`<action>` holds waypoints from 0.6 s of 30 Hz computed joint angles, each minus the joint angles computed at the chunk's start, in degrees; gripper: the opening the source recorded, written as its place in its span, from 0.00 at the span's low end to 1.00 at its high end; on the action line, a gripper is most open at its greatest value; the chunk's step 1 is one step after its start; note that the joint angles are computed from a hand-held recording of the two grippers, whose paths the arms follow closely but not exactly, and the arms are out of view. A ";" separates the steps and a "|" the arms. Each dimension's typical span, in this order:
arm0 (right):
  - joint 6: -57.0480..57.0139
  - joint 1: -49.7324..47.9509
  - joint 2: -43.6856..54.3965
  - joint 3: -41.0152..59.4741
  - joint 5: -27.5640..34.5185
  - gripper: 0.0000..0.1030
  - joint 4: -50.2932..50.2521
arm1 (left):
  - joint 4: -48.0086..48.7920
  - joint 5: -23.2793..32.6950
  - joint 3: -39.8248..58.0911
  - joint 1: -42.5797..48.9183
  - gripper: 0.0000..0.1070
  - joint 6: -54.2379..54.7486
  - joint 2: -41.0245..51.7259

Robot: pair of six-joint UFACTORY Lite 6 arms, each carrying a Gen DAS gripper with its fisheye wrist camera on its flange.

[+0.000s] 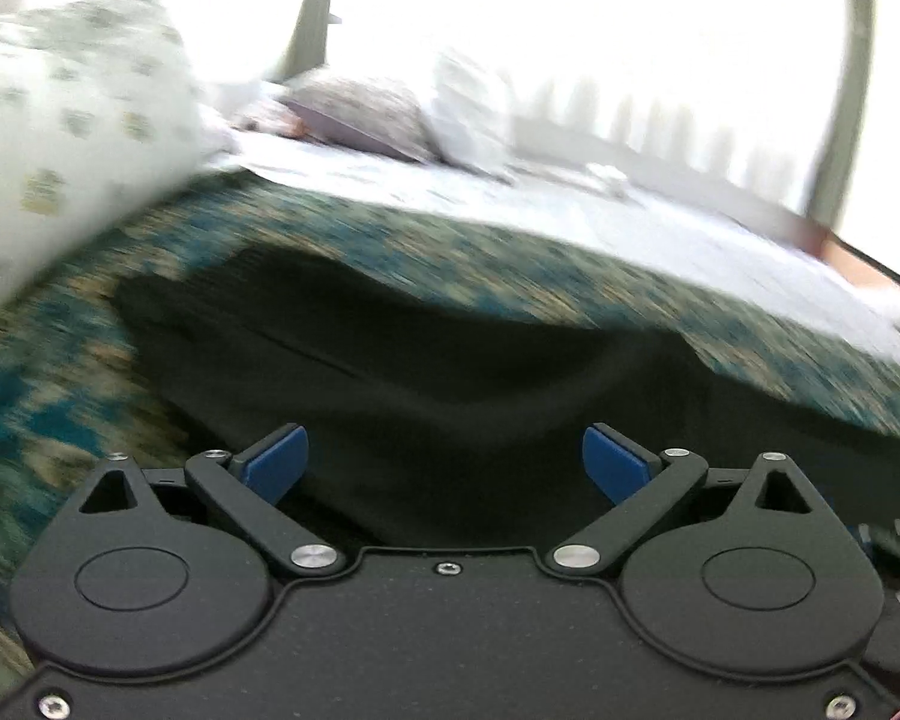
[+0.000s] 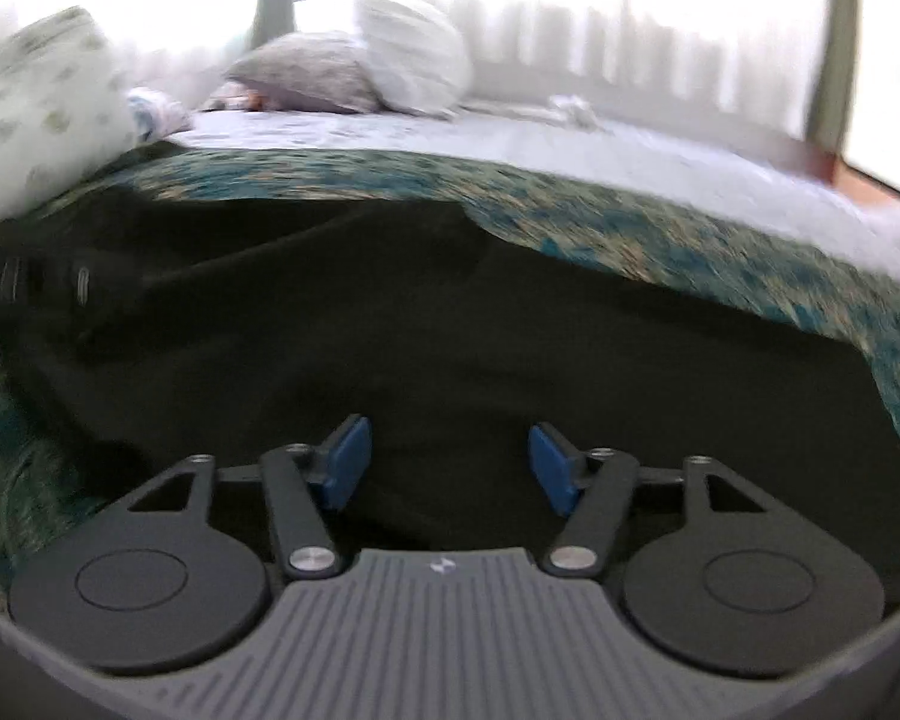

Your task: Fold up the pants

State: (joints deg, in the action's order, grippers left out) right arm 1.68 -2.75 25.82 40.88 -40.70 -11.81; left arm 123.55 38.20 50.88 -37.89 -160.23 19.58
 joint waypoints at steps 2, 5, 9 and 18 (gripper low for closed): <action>1.50 -0.52 0.60 0.03 -0.93 0.61 -1.88 | -2.70 2.87 -0.78 2.81 0.93 1.16 -0.36; 4.99 -2.17 1.38 0.18 -2.05 0.63 -4.69 | -6.76 1.98 0.83 8.48 0.93 2.14 1.46; 4.83 -2.27 1.42 -0.21 -2.86 0.64 -4.60 | -2.85 -5.22 4.50 16.58 0.93 -4.82 4.94; 4.77 -2.91 1.62 -1.33 -4.91 0.65 -5.00 | 3.49 -7.68 16.47 22.01 0.96 -12.12 16.82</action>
